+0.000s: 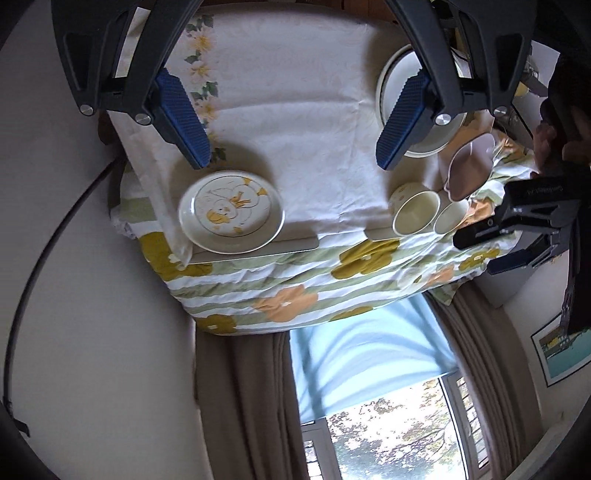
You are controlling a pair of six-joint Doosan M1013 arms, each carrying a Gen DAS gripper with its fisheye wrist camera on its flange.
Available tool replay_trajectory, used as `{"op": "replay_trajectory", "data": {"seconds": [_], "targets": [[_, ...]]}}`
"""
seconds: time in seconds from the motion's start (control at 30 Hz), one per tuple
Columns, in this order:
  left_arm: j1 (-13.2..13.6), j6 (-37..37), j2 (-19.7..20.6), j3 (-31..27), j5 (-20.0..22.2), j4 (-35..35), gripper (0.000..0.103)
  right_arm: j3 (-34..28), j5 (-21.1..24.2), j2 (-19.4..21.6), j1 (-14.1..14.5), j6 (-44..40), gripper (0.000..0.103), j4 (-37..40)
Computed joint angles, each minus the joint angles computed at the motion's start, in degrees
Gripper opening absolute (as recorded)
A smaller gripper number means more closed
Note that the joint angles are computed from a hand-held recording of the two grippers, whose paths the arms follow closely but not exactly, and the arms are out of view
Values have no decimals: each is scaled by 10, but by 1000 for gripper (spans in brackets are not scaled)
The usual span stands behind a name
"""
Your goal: Organize plates and bowls
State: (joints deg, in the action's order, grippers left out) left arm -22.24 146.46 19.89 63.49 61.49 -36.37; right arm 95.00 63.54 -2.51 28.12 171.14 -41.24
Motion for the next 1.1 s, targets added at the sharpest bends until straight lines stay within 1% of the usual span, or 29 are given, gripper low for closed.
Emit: {"op": "replay_trajectory", "data": {"seconds": [0.03,0.13,0.2,0.23,0.3,0.37,0.47,0.5,0.53,0.57,0.6,0.63,0.67,0.73,0.8,0.83,0.87,0.93,1.0,1.03,1.1], "targets": [[-8,-2,11,-25,27,-4,103,0,9,-4,-5,4,89,5],[-35,-15,48,-88,86,11,103,1,24,-10,-30,1,89,45],[-51,-39,68,-113,90,32,103,20,0,-19,-49,0,89,70],[-59,-57,84,-129,98,47,103,31,-13,-23,-57,6,89,82],[-71,-90,114,-160,133,72,103,60,-48,-34,-72,35,89,96],[-80,-106,139,-176,160,87,103,84,-82,-40,-87,57,89,103],[-92,-117,172,-194,189,111,101,102,-111,-35,-112,69,89,115],[-99,-122,185,-203,201,121,95,110,-129,-34,-122,75,89,120],[-102,-126,193,-206,208,130,86,116,-147,-33,-131,81,86,126],[-107,-134,205,-215,219,140,81,122,-166,-30,-142,81,81,133],[-111,-140,217,-225,231,146,75,127,-184,-25,-152,76,76,143],[-116,-147,230,-236,241,153,68,127,-190,-17,-162,62,69,158],[-119,-152,241,-245,249,159,64,127,-196,-10,-170,50,64,171],[-124,-158,260,-261,265,166,49,129,-209,1,-183,37,56,185],[-127,-163,276,-278,279,168,47,133,-219,8,-193,37,52,193],[-128,-163,282,-284,284,166,47,134,-224,11,-198,36,47,196],[-129,-163,288,-293,289,166,45,135,-228,13,-204,32,40,203],[-131,-167,300,-308,300,169,30,136,-233,16,-210,28,33,211],[-131,-171,308,-320,308,167,25,137,-232,19,-212,35,32,207],[-132,-171,310,-322,308,167,21,136,-230,20,-213,38,30,206],[-132,-168,315,-331,316,166,19,136,-233,22,-215,37,25,209]]}}
